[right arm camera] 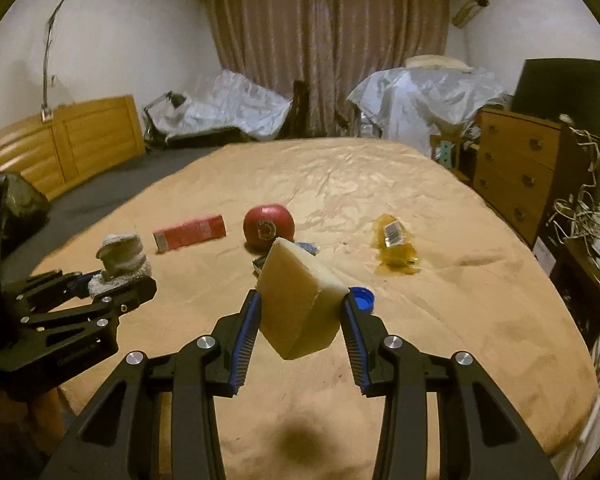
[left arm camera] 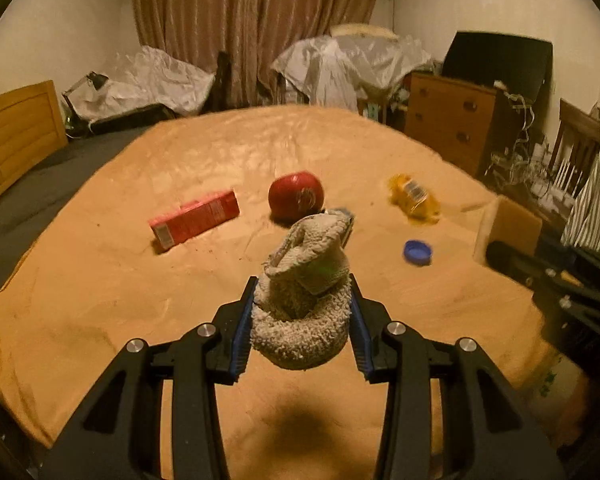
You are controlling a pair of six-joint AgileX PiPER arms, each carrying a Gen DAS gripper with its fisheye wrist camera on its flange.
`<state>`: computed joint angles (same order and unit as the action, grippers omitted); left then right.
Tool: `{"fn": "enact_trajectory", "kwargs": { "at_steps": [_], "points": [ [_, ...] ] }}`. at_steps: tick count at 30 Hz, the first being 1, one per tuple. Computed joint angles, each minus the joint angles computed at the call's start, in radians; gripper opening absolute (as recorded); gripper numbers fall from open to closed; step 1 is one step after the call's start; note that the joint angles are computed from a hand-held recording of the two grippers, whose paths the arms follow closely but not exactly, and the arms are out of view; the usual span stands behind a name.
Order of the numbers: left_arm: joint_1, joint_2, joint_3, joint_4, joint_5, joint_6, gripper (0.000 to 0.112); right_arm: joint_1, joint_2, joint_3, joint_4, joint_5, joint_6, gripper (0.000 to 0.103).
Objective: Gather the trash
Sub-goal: 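Grasp the white sock with the left tool while the right tool grasps the yellow sponge, then lift the sock and sponge and carry them over the bucket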
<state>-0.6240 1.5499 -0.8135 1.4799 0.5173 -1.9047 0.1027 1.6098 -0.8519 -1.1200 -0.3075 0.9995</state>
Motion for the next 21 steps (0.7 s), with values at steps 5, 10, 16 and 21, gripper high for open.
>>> {"fn": "enact_trajectory", "kwargs": {
  "at_steps": [5,10,16,21],
  "points": [
    [-0.1,-0.047,-0.005,-0.049,0.102,0.027,0.04,-0.018,-0.15,0.092,-0.159,0.006,0.178,0.042],
    [-0.169,-0.077,-0.006,-0.059,0.169,0.029,0.04,-0.037,-0.278,0.158,-0.3,0.001,0.337,0.042],
    [-0.227,-0.1,-0.009,-0.061,0.229,0.023,0.04,-0.028,-0.366,0.198,-0.433,0.023,0.483,0.042],
    [-0.261,-0.11,-0.008,-0.056,0.264,0.019,0.04,-0.033,-0.44,0.229,-0.503,0.019,0.561,0.042]
  ]
}}
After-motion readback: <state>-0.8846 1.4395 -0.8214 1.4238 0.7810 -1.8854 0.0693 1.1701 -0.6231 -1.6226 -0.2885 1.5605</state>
